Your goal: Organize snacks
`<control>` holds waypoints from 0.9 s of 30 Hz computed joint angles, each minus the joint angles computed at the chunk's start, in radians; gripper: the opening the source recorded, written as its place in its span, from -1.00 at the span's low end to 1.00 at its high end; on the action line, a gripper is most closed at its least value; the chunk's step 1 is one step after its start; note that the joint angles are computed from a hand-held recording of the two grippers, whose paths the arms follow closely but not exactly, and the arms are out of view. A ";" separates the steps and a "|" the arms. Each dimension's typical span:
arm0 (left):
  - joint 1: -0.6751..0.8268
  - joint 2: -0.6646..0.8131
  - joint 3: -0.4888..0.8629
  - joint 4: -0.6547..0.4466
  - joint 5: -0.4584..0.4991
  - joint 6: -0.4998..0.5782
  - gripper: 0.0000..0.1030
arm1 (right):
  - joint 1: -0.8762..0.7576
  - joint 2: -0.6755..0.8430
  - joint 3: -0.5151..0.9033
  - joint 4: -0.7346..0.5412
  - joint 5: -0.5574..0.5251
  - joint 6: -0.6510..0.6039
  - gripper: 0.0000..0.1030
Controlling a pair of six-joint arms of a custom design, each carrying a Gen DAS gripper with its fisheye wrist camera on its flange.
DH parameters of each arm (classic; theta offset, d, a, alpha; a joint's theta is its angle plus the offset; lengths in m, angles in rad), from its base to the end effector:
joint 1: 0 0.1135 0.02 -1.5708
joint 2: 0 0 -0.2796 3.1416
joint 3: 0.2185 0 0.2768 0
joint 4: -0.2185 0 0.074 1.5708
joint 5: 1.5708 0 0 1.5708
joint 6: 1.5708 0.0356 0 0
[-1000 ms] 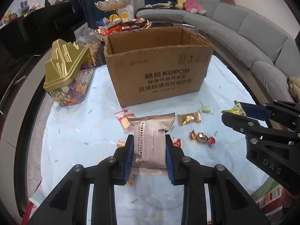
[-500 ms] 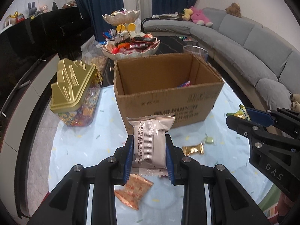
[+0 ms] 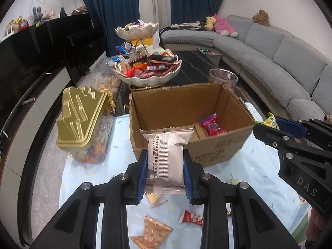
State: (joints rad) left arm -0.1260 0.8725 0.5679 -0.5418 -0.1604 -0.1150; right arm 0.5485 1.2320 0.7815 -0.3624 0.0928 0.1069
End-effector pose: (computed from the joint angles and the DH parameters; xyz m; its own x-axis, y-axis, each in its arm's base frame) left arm 0.1876 -0.0180 0.2221 -0.7402 -0.0204 -0.6720 -0.0663 0.9969 0.0428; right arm 0.2336 0.1388 0.2341 -0.6658 -0.2823 -0.6907 -0.3960 0.9182 0.0064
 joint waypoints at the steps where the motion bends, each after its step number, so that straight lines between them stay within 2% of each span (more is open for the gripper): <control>1: 0.006 0.012 0.008 0.007 0.002 0.005 -0.40 | -0.001 0.010 0.008 0.002 -0.001 -0.002 -0.42; 27: 0.105 0.268 0.136 0.165 0.034 0.046 -0.40 | -0.027 0.187 0.170 0.048 0.014 -0.032 -0.42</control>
